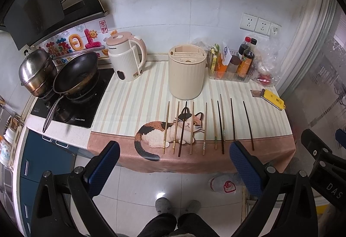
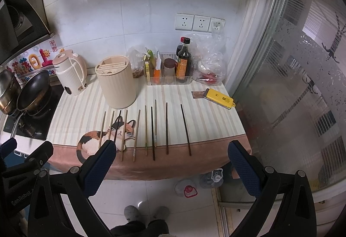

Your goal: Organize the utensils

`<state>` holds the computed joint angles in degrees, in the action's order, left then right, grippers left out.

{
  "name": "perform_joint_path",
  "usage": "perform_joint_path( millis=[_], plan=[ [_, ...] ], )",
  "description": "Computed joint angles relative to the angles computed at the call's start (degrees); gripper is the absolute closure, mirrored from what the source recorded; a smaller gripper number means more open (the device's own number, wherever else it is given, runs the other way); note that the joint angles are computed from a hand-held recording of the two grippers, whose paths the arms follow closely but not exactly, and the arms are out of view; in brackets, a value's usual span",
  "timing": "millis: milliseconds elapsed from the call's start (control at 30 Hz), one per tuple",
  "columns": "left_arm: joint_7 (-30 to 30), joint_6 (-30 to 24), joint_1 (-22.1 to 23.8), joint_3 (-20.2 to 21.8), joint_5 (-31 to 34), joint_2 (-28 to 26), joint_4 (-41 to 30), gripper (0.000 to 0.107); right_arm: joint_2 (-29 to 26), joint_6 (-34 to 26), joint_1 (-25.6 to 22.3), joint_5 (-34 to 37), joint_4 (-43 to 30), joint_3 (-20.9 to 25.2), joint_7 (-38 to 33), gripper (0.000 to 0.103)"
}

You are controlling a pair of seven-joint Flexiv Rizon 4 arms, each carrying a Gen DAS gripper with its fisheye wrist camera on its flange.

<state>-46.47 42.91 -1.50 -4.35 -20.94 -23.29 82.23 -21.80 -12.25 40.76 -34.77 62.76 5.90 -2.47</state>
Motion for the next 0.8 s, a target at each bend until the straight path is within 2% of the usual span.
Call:
perform_joint_path(
  millis=[800],
  plan=[
    [-1.16,0.28,-0.12,0.04,-0.24,0.19,-0.43,0.004,0.31,0.17,0.12,-0.58,0.46,0.09,-0.20,0.000]
  ],
)
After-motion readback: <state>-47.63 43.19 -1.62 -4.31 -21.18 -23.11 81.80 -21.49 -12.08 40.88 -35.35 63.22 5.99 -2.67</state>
